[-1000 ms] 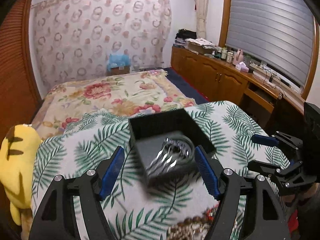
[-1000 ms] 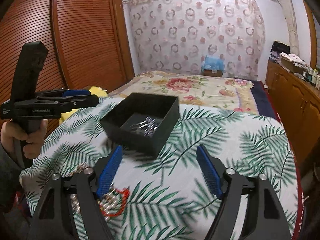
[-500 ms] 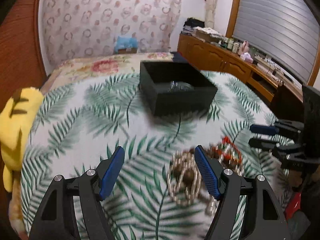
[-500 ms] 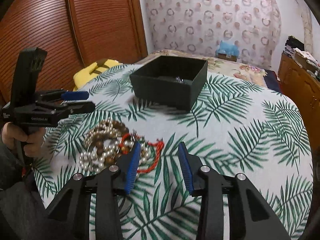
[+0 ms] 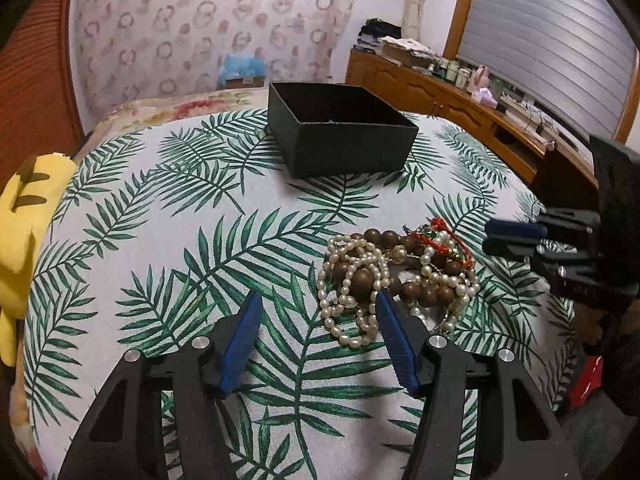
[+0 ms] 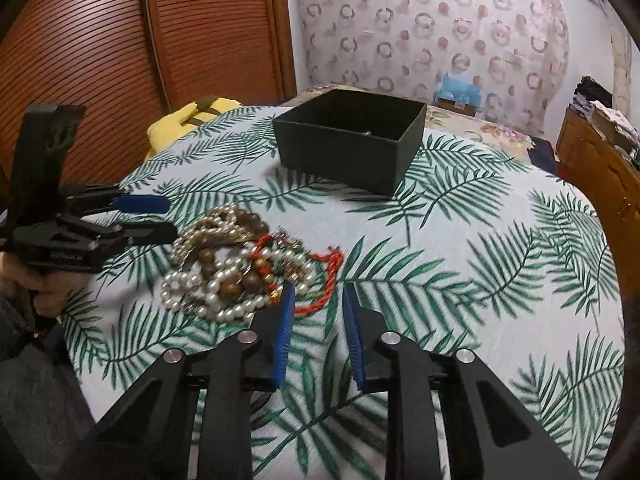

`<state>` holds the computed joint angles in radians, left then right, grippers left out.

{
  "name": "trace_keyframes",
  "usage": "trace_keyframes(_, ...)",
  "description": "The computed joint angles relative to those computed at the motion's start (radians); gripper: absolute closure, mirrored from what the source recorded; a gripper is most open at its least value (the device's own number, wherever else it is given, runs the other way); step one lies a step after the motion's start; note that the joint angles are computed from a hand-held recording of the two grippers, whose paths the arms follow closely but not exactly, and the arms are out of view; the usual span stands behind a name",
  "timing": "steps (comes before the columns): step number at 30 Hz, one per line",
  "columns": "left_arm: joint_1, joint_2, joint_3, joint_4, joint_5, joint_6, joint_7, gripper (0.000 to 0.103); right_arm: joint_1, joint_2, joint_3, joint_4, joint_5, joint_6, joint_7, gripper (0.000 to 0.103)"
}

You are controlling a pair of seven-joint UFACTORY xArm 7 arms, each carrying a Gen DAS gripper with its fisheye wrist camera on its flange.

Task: Organize jewelry
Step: 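Grasp a pearl necklace with the left tool while the right tool grasps the red bead bracelet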

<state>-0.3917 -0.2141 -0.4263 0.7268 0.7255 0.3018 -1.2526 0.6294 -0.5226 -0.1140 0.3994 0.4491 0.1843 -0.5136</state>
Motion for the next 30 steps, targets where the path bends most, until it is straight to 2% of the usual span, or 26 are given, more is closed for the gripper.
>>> trace_keyframes(5, -0.011, 0.013, 0.01, 0.004, -0.018, 0.01, 0.021, 0.051, -0.005, 0.065, 0.0, 0.045, 0.014, 0.01, -0.005, 0.083)
trace_keyframes(8, -0.02, 0.022, 0.02, 0.005, -0.038, 0.01, 0.045, 0.063, -0.012, 0.077, 0.013, 0.048, 0.023, 0.007, -0.01, 0.083)
trace_keyframes(12, -0.027, 0.04, 0.016, 0.028, -0.014, 0.043, 0.043, 0.068, -0.05, 0.104, 0.047, 0.068, 0.003, 0.015, 0.008, 0.083)
trace_keyframes(14, -0.034, 0.047, 0.02, 0.035, -0.003, 0.05, 0.042, 0.071, -0.096, 0.129, 0.091, 0.079, -0.035, 0.01, 0.043, 0.083)
trace_keyframes(19, -0.055, 0.058, 0.028, 0.054, 0.029, 0.099, 0.034, 0.092, -0.105, 0.154, 0.099, 0.083, -0.055, -0.008, 0.054, 0.084)
trace_keyframes(20, -0.062, 0.054, 0.042, 0.044, 0.012, 0.073, 0.049, 0.098, -0.103, 0.153, 0.097, 0.08, -0.057, -0.012, 0.052, 0.085)
trace_keyframes(21, -0.066, 0.047, 0.052, 0.032, -0.003, 0.046, 0.057, 0.098, -0.096, 0.151, 0.088, 0.078, -0.052, -0.012, 0.045, 0.086)
trace_keyframes(25, -0.042, 0.019, 0.023, 0.027, 0.073, 0.065, -0.016, 0.099, -0.048, 0.138, 0.03, 0.076, 0.008, 0.006, -0.013, 0.094)
trace_keyframes(27, -0.029, -0.008, 0.017, 0.014, 0.1, 0.031, -0.048, 0.099, -0.054, 0.134, 0.036, 0.072, 0.019, 0.008, -0.019, 0.096)
trace_keyframes(30, -0.003, -0.046, -0.017, 0.017, 0.135, 0.036, -0.093, 0.099, -0.072, 0.132, 0.06, 0.068, 0.01, 0.002, -0.009, 0.096)
